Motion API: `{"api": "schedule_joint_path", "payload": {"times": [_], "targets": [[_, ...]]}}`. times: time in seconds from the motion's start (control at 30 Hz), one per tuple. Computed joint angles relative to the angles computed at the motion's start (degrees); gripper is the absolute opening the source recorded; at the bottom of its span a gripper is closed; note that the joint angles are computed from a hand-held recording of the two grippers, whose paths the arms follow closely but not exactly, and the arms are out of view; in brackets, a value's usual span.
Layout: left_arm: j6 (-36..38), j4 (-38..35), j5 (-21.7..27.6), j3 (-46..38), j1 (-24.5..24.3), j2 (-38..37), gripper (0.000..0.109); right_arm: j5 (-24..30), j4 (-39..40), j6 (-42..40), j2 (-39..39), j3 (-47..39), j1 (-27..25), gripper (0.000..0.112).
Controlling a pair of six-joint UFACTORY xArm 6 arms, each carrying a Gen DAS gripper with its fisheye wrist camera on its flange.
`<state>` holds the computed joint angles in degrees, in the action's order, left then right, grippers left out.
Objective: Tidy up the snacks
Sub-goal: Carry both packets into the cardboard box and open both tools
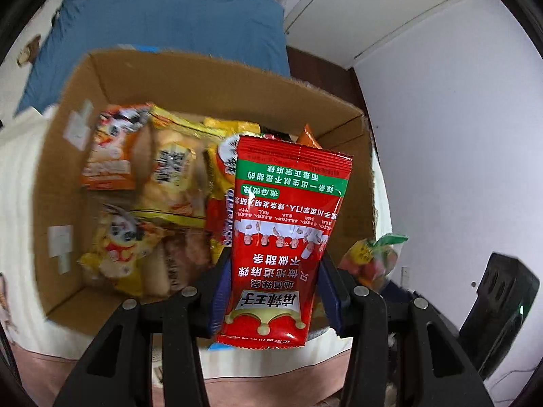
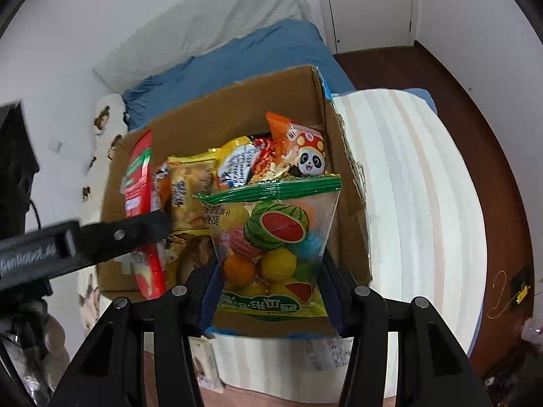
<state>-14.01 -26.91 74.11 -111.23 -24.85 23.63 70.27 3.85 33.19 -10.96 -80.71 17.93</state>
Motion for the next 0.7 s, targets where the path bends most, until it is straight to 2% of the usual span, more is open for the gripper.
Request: {"api": "schedule_joint_path", "payload": {"times": [0.23,0.27,0.33,0.4,0.47,0.53,0.7], "targets": [[0.2,-0.5,6.2,-6.4,-1.1,7.1,0.046,0.5,2.7,-3.1,2.4,0.0,-1.4,0.055],[-0.8,0.4,7.7,-7.2,-1.5,7.2,0.046,1.3,4.1,-3.7,3.3,-0.5,-2.0,0.059],[-0.7,1.1,8.3,-7.1,-1.7,7.4,0.048,3.0,4.8,-4.3,4.6,-1.3,-2.5,0.080],[-0.6,2.7,7.4,-5.7,-2.0,6.4,0.059,3.6,3.9,-4.7,5.0,-2.0,-2.3,0.095],[-0.7,3.9,6.9,-5.0,-2.2,5.4,0.084,4.7,2.5,-4.5,5.5,-2.9,-2.1,0.096],[-0.7,4.8,6.5,-4.4,-2.1,4.5,0.090,5.0,3.3,-4.8,5.7,-3.3,-2.4,0.097],[-0.2,5.9,5.9,-3.6,-1.8,2.5,0.092,5.7,2.5,-4.7,5.9,-3.6,-1.8,0.097]]}}
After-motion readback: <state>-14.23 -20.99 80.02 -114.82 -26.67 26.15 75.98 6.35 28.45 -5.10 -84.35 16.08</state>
